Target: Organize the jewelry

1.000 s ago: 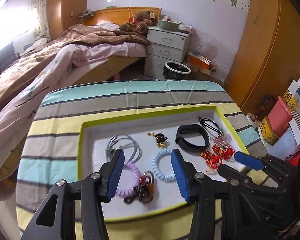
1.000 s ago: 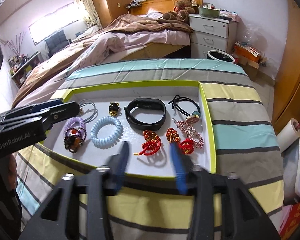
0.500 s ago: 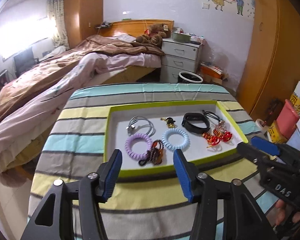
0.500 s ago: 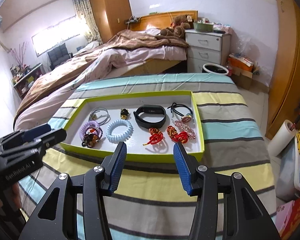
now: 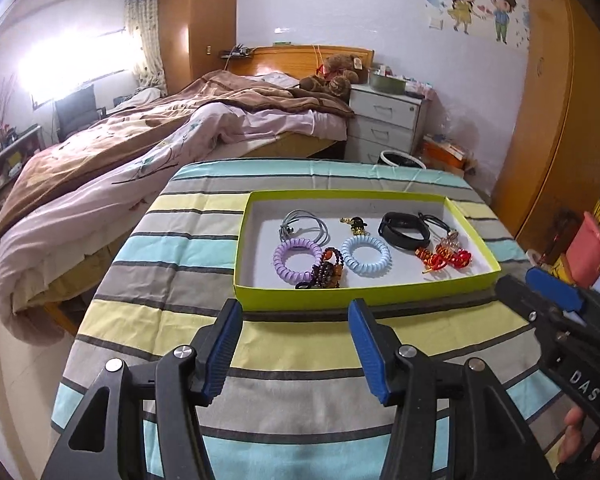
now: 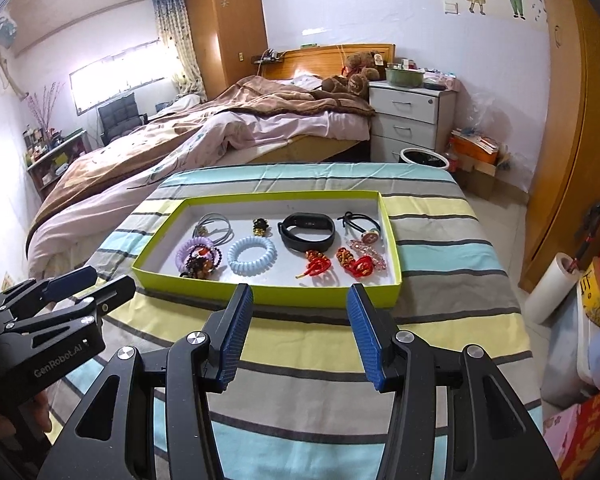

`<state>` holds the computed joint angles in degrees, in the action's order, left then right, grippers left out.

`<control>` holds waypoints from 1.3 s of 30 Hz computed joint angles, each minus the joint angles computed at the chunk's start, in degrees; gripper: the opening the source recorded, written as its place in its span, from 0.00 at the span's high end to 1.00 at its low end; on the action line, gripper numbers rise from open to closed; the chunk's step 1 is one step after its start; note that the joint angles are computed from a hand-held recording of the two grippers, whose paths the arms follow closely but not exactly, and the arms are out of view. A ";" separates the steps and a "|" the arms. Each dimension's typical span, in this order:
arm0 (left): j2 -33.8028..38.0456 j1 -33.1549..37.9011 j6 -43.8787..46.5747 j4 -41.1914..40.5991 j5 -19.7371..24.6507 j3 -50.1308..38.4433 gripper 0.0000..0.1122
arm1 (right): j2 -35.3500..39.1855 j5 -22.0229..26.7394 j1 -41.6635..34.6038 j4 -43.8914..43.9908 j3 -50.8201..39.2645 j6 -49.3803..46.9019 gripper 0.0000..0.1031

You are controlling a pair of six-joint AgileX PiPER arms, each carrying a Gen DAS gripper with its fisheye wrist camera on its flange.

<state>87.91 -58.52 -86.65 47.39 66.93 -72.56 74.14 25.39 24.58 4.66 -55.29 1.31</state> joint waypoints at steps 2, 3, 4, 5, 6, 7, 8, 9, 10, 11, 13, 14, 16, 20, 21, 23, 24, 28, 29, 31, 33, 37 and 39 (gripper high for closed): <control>-0.66 -0.58 -1.16 0.78 -0.41 0.83 0.51 | -0.18 -0.09 0.48 -0.63 0.25 0.65 0.52; -0.65 -0.70 -1.42 0.77 -0.18 0.81 0.51 | -0.09 -0.05 0.66 -0.78 0.17 0.89 0.52; -0.68 -0.89 -1.50 0.73 -0.01 0.80 0.51 | -0.12 -0.05 1.02 -1.40 0.23 1.64 0.52; -0.62 -0.85 -1.29 0.53 -0.09 0.79 0.51 | -0.10 -0.15 1.23 -1.66 0.25 1.91 0.52; -0.58 -0.86 -1.14 0.34 0.10 0.73 0.51 | -0.15 -0.20 1.45 -2.07 0.34 2.38 0.52; -0.54 -0.95 -1.10 0.25 0.17 0.72 0.51 | -0.15 -0.06 1.48 -2.13 0.32 2.46 0.52; -0.51 -1.03 -1.11 0.28 0.05 0.75 0.51 | -0.15 -0.05 1.65 -2.37 0.33 2.69 0.52; -0.54 -1.08 -1.19 0.09 -0.09 0.82 0.51 | -0.20 -0.04 1.82 -2.80 0.42 3.12 0.52; -0.65 -1.06 -1.20 0.04 -0.44 0.93 0.51 | -0.23 0.07 2.09 -3.47 0.41 3.88 0.52; -0.83 -1.05 -1.29 0.02 -0.89 1.21 0.51 | -0.17 0.15 2.20 -3.75 0.34 4.22 0.52; -0.68 -1.15 -1.38 -0.04 -0.64 1.07 0.51 | -0.04 0.13 2.40 -4.09 0.27 4.74 0.52; -0.55 -1.12 -1.29 -0.08 -0.65 0.96 0.51 | -0.01 0.22 2.49 -4.27 0.21 4.97 0.52; -0.56 -1.17 -1.25 -0.45 -0.45 0.78 0.51 | -0.10 0.06 2.43 -4.31 0.32 4.85 0.52; -0.76 -1.59 -1.58 -0.10 -0.53 1.00 0.51 | -0.13 0.15 2.29 -3.85 0.32 4.28 0.52; -0.78 -1.68 -1.60 -0.02 -0.63 1.11 0.51 | -0.13 0.15 2.29 -3.85 0.32 4.28 0.52; -0.69 -1.48 -1.35 -0.37 -0.63 1.12 0.51 | -0.13 0.11 2.28 -3.58 0.31 4.03 0.52; -0.71 -1.44 -1.45 -0.36 -0.71 1.22 0.51 | -0.07 0.17 2.33 -3.78 0.24 4.19 0.52; -0.37 -1.62 -1.43 -0.18 -0.24 0.80 0.51 | -0.09 0.12 2.41 -4.07 0.30 4.51 0.52; 0.04 -1.73 -1.16 -0.21 0.36 0.28 0.51 | -0.06 0.14 2.44 -4.26 0.28 4.72 0.52; 0.37 -1.94 -0.84 -0.14 0.81 -0.10 0.51 | -0.09 0.09 2.44 -4.03 0.32 4.64 0.52; 0.19 -1.97 -1.03 -0.06 0.13 0.22 0.51 | -0.06 0.21 2.43 -4.00 0.23 4.52 0.52; 0.20 -2.11 -0.83 -0.32 0.38 0.22 0.51 | -0.22 0.22 2.69 -4.80 0.45 5.46 0.52; 0.27 -2.17 -1.09 -0.31 0.72 0.13 0.51 | -0.32 0.14 2.69 -4.76 0.59 5.37 0.52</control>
<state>88.19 -60.69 -87.74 47.07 67.65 -72.43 73.82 25.53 27.27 -0.11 -54.70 6.69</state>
